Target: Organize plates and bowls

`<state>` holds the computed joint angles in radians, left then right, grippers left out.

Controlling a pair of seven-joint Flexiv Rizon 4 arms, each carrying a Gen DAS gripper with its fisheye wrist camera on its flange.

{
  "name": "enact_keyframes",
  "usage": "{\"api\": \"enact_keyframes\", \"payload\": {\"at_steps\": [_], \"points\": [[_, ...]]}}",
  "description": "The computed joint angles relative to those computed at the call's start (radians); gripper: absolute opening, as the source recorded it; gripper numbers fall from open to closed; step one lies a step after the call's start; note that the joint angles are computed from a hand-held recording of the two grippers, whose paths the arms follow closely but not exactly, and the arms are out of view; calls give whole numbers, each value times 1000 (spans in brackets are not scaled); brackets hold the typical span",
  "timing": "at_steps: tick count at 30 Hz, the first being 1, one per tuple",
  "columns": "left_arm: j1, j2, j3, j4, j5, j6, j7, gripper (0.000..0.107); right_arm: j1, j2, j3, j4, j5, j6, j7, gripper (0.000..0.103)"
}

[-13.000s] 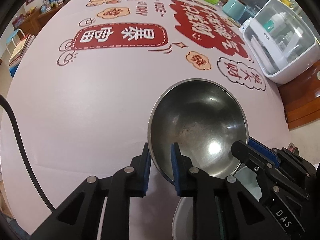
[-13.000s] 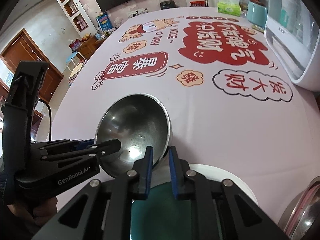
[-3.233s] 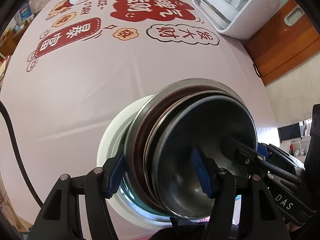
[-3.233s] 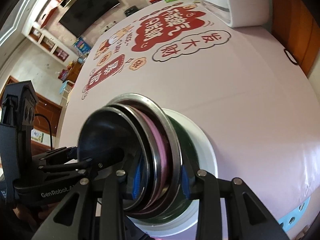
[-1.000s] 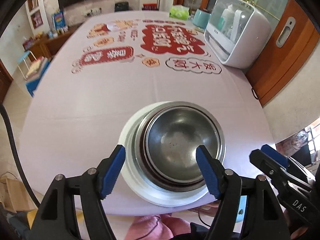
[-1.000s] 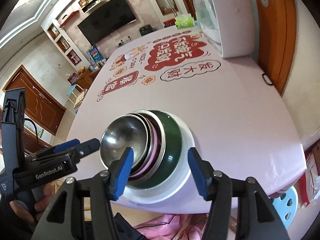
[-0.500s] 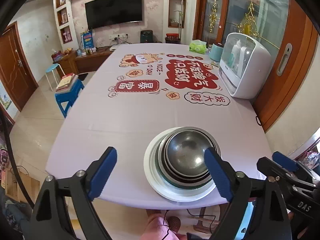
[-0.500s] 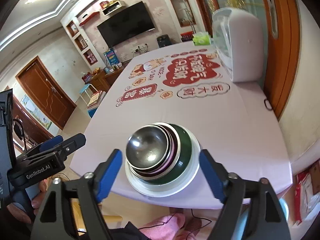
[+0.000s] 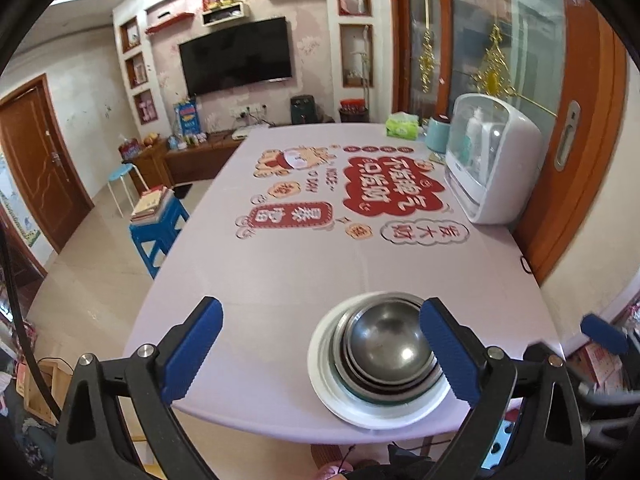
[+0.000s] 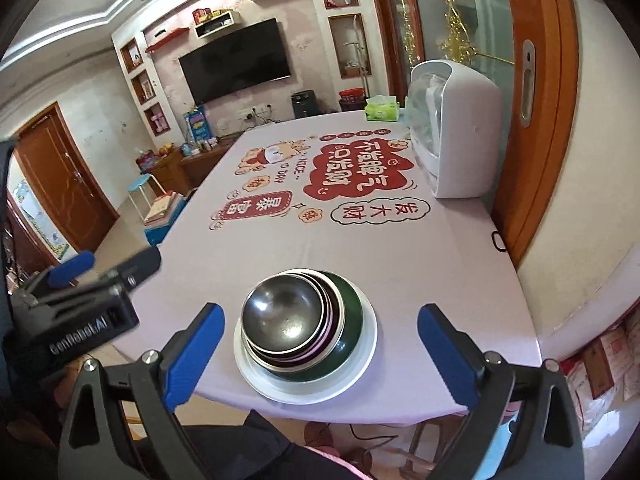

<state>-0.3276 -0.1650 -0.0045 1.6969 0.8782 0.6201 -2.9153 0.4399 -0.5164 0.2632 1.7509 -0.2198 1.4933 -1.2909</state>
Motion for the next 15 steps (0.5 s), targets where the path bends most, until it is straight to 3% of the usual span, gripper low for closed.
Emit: {"api": "enact_keyframes", "payload": {"at_steps": [6,15], "points": [[15,8,9,16,20,25,-39,102,95,-2,-119,10,-52,36,92,103],[35,-1,16,21,9,57,-20,102,94,-20,-120,-12,-93,7,152,103]]}}
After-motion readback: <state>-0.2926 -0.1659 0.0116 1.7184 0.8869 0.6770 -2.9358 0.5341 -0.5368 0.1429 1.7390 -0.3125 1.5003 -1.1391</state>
